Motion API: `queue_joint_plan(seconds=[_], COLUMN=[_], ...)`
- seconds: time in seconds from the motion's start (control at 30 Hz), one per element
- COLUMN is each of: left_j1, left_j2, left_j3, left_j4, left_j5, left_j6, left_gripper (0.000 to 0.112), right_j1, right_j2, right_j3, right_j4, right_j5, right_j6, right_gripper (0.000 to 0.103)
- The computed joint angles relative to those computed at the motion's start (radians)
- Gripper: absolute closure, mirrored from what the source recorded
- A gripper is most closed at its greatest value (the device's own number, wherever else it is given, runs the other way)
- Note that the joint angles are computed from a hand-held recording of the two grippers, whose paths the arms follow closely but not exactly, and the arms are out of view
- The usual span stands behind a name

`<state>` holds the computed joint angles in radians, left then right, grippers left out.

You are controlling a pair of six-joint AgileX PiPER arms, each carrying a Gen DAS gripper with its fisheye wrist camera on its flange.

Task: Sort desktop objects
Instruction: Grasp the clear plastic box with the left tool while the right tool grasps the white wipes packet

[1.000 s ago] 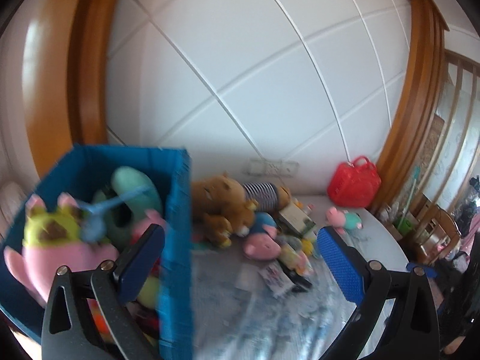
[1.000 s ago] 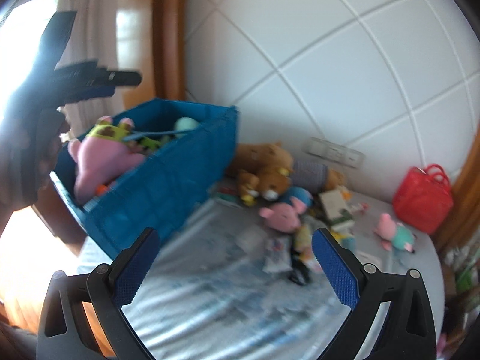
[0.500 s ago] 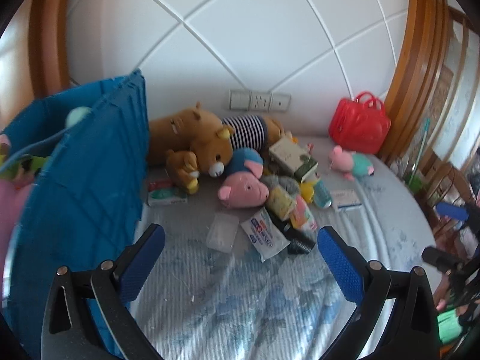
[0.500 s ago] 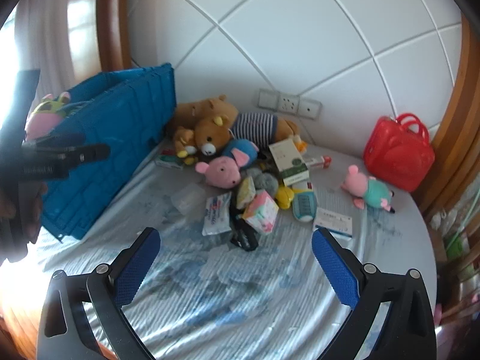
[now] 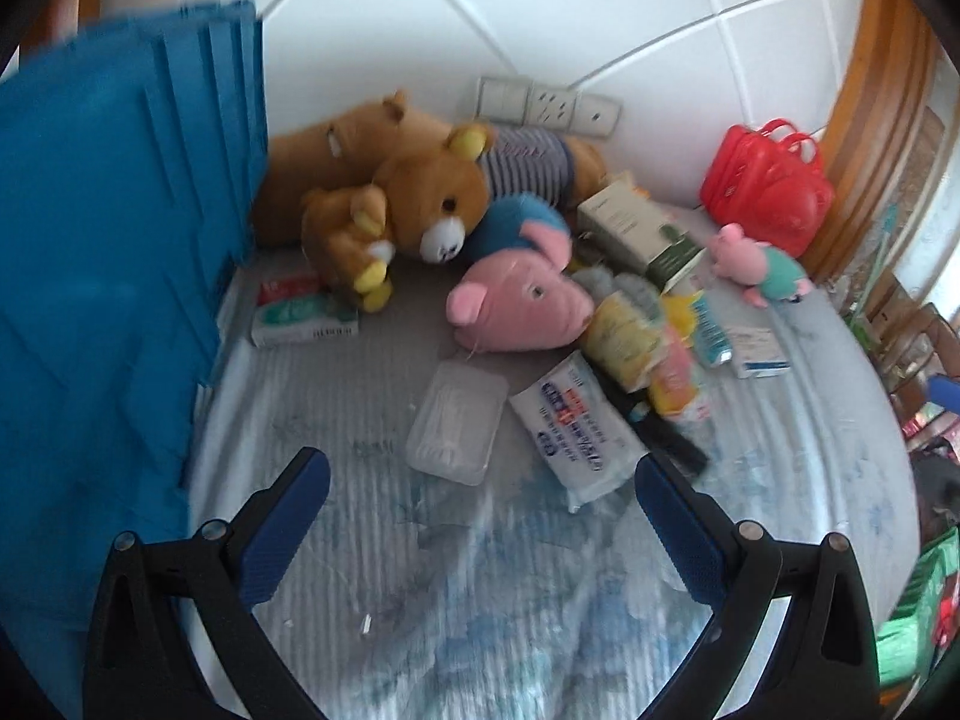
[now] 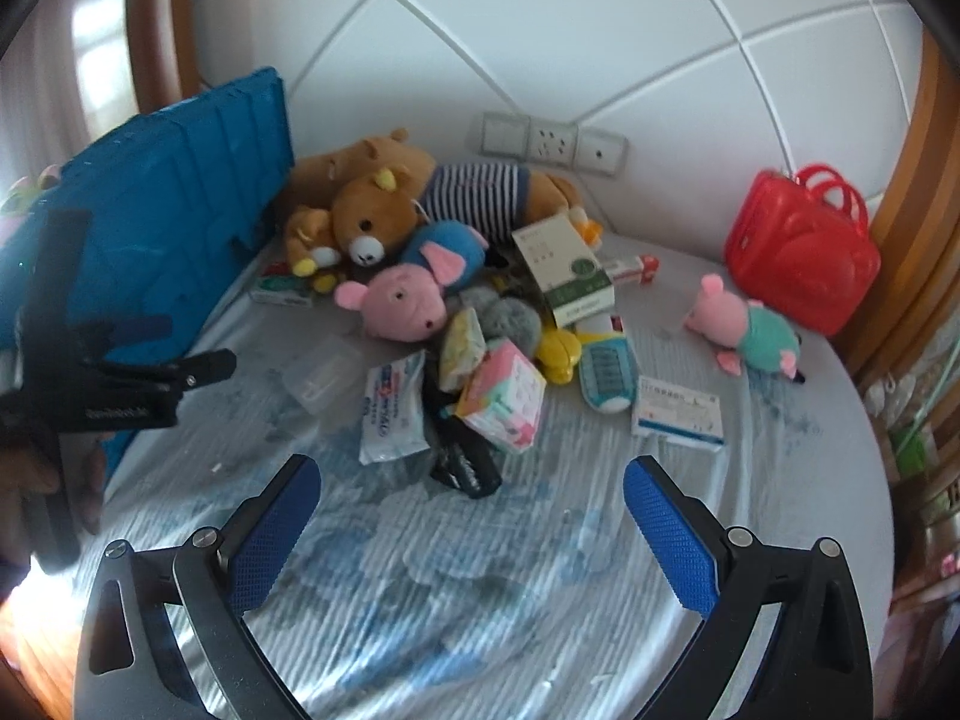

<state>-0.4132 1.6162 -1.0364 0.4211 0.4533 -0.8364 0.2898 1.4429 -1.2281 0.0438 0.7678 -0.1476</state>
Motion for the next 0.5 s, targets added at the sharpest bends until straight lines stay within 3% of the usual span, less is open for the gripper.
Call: queue_joint_plan(seconds=[0.2,0.3,0.5], left_j1=[0.053,0.078,0.096], left_j2=[0.240,0.354,0.445], left_j3=[-0.066,-0.143,-0.214], left_j4=[0.133,0.105,-0.042], left_j5=[-0.128,-0.133,-0.132], left_j6=[-0.098,-0.044,0.111], left_gripper=[0.009,0.013,0.039], right_j1=[-0.045,-0.076,-0.138], right_j2=[0.053,0.084,0.157], right_j3=[0.065,0.086,0.082], right_j4=[0.038,0.056,0.084], right_j5=[-0.055,-0.068,-0.088], right_j6=[-0.048,-0.081,-0.144], right_gripper=[0.001,0.001,0.001])
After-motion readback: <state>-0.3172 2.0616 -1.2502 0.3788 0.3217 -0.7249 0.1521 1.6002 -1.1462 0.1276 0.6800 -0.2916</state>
